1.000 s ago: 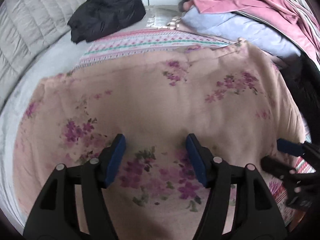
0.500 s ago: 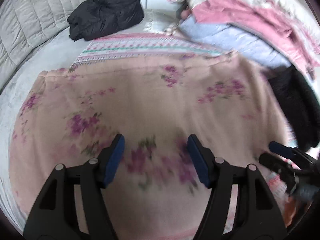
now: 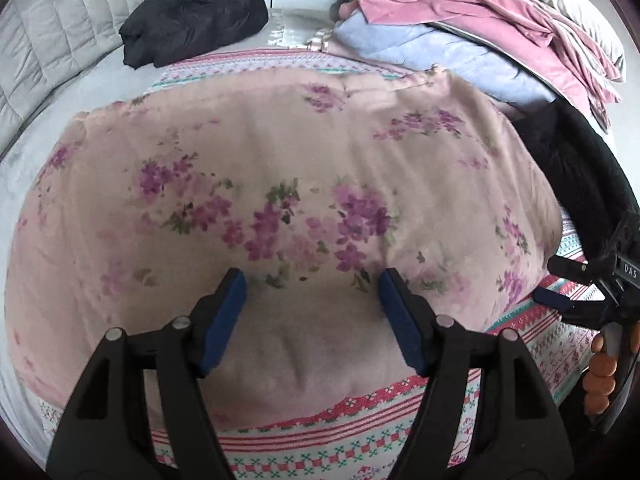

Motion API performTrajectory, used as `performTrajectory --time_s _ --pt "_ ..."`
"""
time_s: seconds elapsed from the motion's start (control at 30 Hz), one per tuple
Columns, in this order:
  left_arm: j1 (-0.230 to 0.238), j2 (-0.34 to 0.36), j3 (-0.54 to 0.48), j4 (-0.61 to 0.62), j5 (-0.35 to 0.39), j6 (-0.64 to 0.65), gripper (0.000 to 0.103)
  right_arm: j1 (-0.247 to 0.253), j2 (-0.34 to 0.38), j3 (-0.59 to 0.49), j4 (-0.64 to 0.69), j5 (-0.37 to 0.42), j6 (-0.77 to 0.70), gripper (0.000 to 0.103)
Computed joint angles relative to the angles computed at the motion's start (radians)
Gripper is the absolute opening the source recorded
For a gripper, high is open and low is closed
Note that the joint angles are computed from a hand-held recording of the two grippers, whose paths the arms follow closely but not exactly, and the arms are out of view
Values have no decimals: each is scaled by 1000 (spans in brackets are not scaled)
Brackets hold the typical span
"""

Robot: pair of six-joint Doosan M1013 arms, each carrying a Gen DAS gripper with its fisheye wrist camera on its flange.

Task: Fold large clothes
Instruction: 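Grasp the coat edge with the right tool and lift it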

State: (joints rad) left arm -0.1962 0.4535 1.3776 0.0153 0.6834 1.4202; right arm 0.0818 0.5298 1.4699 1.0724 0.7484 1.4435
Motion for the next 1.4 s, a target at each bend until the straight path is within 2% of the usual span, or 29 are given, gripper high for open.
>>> performTrajectory --time_s 0.13,0.27,0.33,0.37,0.47,0.6,0.63,0.7,0.73,0.77,0.87,0.93,1.03,1.13,1.2,1.27,1.33,1.4 --pt "-21 1 11 108 -17 -69 73 0 -6 22 66 -92 -43 75" --pt "-13 2 11 69 -16 -43 73 18 5 26 125 -177 -56 79" --pt "-10 0 13 53 -20 -32 73 38 3 26 86 -251 -33 82" --pt "-11 -1 16 60 -24 -35 73 54 6 19 54 -277 -10 86" --pt "-15 -2 19 77 -31 -45 73 79 19 -5 -28 -332 46 90" --pt "-14 -3 19 67 -30 -36 73 74 17 7 62 -349 -18 90" --pt "-15 -3 20 71 -30 -38 73 71 19 3 72 -343 -21 87" --pt "-15 -3 18 74 -28 -41 73 70 17 1 110 -354 -53 74" --pt "-15 -2 17 76 -27 -42 73 71 14 -1 132 -368 -87 59" --pt "-16 -1 15 76 -24 -45 73 75 4 4 166 -386 -150 49" --pt "-16 2 10 79 -14 -57 73 106 -41 22 217 -473 -348 41" --pt "-16 4 8 88 -9 -64 73 131 -69 33 287 -523 -512 40" --pt "-16 7 5 93 -4 -70 73 160 -97 47 457 -554 -781 39" --pt "-14 11 -2 79 1 -61 73 180 -110 53 497 -579 -907 39" --pt "-10 12 -8 55 5 -33 73 181 -105 46 439 -584 -853 39" --pt "-4 5 -10 34 -16 -14 73 160 -100 45 376 -550 -714 39" --pt "-6 -2 -11 97 -45 -63 73 143 -96 45 339 -530 -625 39" --pt "-9 5 -29 151 -44 -103 73 139 -94 46 325 -525 -595 39"
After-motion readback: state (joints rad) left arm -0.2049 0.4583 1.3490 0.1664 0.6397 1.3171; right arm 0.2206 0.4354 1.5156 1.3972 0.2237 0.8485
